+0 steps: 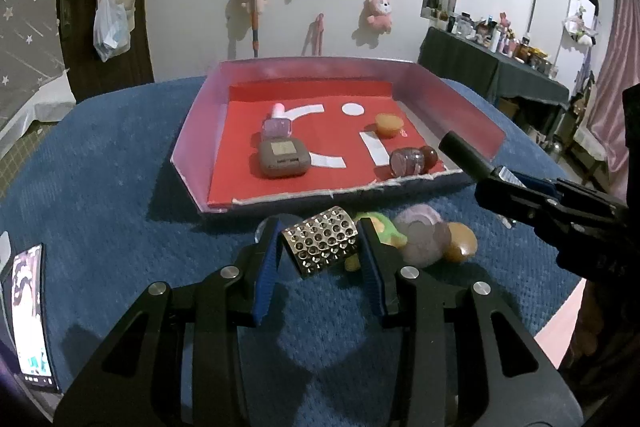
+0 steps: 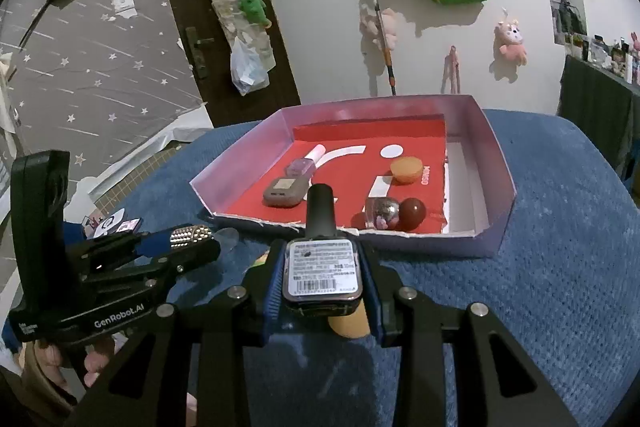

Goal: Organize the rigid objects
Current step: 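Lift and carry the cylinder and nail polish with both tools into the box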

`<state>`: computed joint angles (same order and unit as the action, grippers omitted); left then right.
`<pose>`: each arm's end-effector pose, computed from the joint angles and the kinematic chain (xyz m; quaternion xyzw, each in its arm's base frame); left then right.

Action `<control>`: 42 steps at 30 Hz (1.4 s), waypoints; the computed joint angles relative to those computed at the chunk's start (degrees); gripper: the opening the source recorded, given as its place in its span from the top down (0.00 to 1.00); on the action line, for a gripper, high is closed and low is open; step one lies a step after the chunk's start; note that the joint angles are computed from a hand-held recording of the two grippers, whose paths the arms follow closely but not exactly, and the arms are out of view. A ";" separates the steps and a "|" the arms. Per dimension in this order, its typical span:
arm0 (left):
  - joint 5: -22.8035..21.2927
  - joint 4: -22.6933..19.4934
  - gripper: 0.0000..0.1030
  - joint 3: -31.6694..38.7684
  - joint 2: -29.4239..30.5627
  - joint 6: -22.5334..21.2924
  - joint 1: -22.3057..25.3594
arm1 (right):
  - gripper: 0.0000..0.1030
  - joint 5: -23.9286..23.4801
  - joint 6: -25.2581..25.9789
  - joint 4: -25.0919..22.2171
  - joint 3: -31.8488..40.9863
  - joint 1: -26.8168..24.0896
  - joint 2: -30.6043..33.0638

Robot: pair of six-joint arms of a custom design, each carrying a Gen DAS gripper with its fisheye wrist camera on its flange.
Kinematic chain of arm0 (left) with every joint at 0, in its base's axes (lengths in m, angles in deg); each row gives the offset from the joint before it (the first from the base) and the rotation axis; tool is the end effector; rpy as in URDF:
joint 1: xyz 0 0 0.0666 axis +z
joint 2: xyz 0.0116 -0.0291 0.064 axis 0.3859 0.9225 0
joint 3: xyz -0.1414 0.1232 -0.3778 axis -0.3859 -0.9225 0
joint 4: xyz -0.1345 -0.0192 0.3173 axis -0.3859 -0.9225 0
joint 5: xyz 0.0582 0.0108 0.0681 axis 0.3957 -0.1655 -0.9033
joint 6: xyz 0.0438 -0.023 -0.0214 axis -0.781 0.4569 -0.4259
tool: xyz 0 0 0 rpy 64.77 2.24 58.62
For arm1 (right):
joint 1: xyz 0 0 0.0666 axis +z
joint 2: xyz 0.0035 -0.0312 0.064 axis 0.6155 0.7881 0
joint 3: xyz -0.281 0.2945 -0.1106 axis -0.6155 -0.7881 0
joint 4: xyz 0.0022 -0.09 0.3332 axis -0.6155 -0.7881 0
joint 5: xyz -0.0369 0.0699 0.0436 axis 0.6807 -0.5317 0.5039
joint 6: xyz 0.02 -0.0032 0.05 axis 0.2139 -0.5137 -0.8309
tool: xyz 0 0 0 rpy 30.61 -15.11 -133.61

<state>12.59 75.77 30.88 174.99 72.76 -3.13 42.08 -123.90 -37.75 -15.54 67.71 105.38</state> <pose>0.4675 -0.2400 0.2605 0.3532 0.8345 -0.2030 0.3711 0.3220 0.1652 0.2620 0.1523 0.8692 0.0614 0.4664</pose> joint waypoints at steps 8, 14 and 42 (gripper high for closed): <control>-0.54 -1.29 0.65 2.45 0.77 -0.38 -0.19 | 0.64 -1.07 2.04 -0.07 1.05 -1.40 -0.08; -0.50 -2.14 0.65 3.72 1.28 -0.33 -0.25 | 0.64 -2.76 3.44 -0.39 2.00 -2.95 0.17; -0.16 -19.05 0.65 21.29 12.07 -1.00 -0.71 | 0.64 -15.90 7.63 -8.01 10.51 -11.56 7.85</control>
